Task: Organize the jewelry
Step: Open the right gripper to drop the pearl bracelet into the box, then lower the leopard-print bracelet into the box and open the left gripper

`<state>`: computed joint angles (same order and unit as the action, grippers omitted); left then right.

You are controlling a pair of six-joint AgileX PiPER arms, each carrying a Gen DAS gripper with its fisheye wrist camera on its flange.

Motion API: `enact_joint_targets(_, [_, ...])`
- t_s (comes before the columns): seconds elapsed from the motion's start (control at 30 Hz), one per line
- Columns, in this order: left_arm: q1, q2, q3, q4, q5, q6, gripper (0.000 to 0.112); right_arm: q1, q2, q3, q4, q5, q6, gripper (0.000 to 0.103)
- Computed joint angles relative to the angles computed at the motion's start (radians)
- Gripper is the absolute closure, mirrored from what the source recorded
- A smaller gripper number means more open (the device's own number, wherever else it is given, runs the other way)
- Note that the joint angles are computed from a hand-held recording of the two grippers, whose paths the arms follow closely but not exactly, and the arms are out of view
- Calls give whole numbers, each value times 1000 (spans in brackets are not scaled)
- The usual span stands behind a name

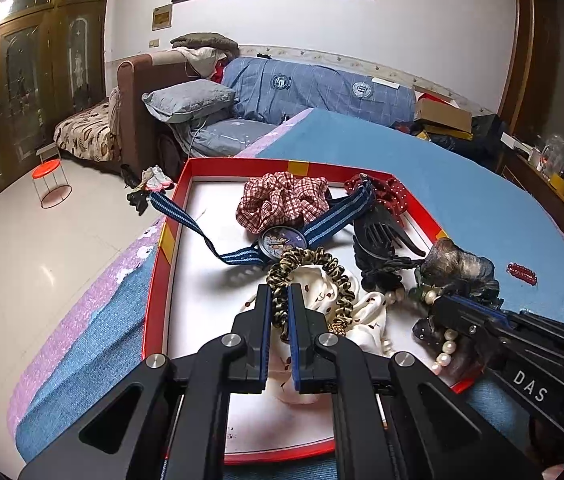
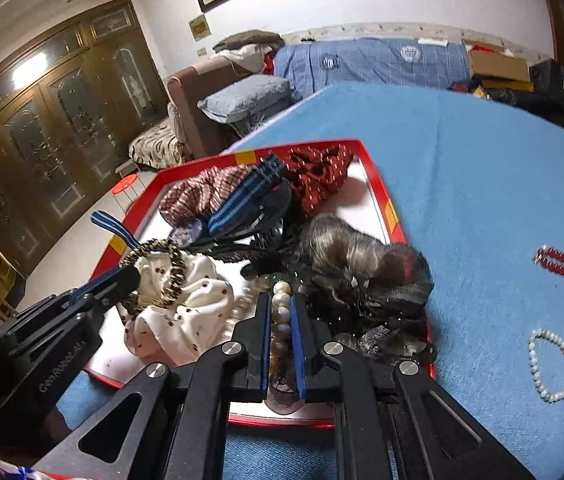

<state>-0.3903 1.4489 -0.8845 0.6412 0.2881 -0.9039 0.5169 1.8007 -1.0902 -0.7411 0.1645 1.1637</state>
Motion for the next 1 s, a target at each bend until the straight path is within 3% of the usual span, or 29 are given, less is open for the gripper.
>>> enact_joint_targets(0.07, [-2, 2, -2, 4, 6, -4, 105, -8, 6, -5, 115, -5, -110, 92])
enact_joint_targets(0.77, [22, 114, -118, -161, 51, 149, 105, 4, 74, -119, 188, 56, -198, 92])
enact_joint_targets(1.0, [31, 154, -165, -189, 70, 174, 105, 0, 76, -124, 149, 64, -155, 92])
